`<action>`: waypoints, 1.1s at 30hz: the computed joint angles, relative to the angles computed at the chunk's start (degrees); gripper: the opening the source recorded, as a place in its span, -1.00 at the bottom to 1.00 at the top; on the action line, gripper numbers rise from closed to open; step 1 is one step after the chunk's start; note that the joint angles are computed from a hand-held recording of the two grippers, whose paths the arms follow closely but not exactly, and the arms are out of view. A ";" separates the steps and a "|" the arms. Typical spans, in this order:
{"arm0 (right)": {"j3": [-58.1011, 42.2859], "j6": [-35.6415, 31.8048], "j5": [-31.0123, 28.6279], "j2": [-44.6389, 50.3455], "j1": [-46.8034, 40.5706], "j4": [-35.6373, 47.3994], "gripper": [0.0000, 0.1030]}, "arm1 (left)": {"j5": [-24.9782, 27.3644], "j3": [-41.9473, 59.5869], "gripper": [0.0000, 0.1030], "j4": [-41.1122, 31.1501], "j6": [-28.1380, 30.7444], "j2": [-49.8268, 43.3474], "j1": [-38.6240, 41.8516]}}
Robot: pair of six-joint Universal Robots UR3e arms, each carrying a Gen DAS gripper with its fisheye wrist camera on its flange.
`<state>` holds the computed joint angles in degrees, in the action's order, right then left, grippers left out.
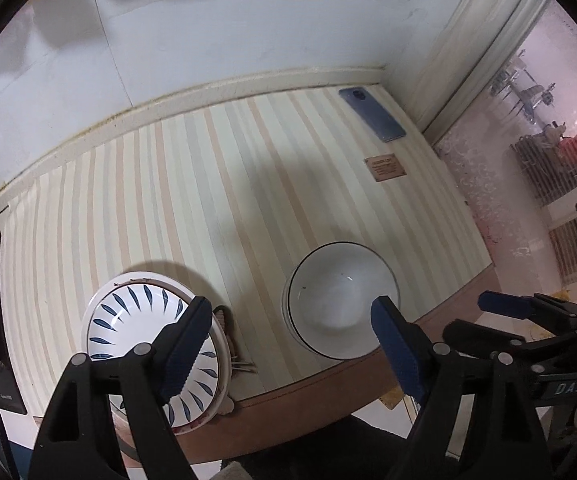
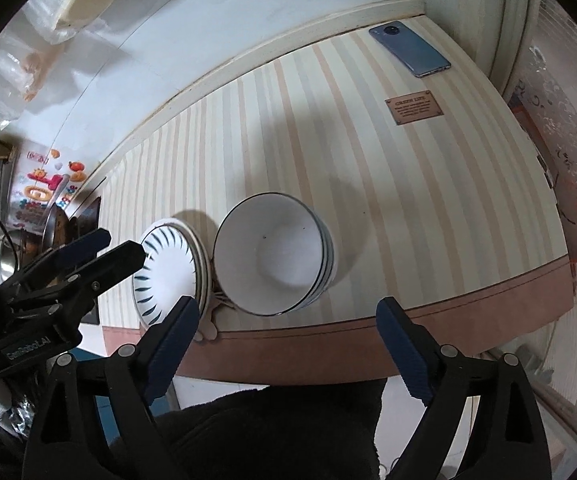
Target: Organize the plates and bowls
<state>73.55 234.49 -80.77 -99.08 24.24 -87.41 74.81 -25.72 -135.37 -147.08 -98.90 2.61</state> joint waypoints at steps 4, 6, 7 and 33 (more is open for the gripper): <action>9.20 -1.09 2.18 -3.38 -2.94 -5.84 0.81 | 0.32 -14.94 0.58 10.34 -1.94 3.41 -1.47; 17.39 -2.19 5.48 -6.31 -5.80 -12.15 0.81 | 0.48 -19.56 0.58 13.71 -3.25 3.05 -2.25; 20.71 -2.89 7.07 -7.27 -7.25 -14.56 0.81 | 0.50 -21.22 0.58 14.92 -3.98 2.38 -2.76; 61.90 2.63 31.32 5.84 -17.64 -73.30 0.23 | -4.52 -33.14 0.14 17.92 -7.54 -5.74 -4.77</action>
<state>135.45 237.12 -49.45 -93.24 6.60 -160.71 70.29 -58.86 -117.45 -154.62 -104.64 -2.17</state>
